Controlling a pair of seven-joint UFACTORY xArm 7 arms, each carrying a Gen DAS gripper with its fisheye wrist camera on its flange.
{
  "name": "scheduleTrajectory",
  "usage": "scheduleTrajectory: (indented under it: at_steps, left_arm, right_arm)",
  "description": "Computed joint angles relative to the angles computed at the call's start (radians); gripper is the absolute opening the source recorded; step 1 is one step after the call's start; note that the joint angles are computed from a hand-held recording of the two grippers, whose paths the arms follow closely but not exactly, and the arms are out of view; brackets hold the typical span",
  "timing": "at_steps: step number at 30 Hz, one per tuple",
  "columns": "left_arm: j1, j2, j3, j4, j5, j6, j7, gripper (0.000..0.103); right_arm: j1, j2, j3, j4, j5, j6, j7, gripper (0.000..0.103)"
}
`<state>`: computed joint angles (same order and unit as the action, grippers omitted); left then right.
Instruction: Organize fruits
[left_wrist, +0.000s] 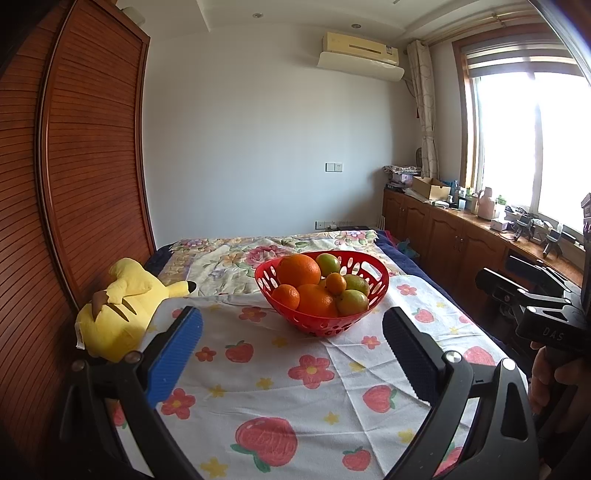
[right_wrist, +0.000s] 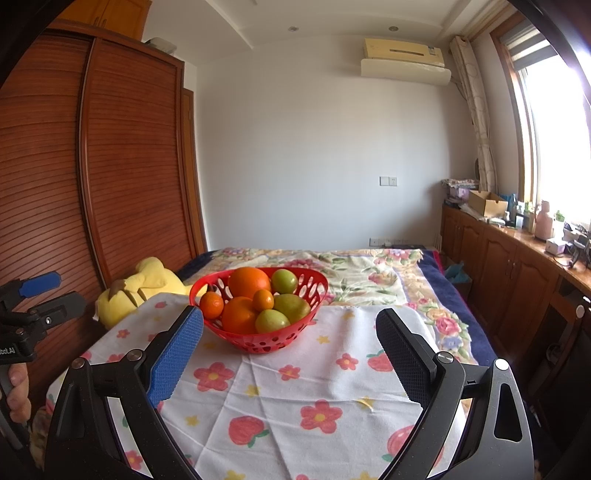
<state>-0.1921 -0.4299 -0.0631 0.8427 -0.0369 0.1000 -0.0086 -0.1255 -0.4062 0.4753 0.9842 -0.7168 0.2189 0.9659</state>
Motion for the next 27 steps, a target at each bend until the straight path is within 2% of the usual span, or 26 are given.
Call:
scheduleTrajectory:
  at_steps: [27]
  left_arm:
    - [-0.006, -0.005, 0.002, 0.008, -0.004, 0.010, 0.000, 0.099]
  right_arm:
    - [0.009, 0.004, -0.007, 0.003, -0.009, 0.004, 0.008, 0.096]
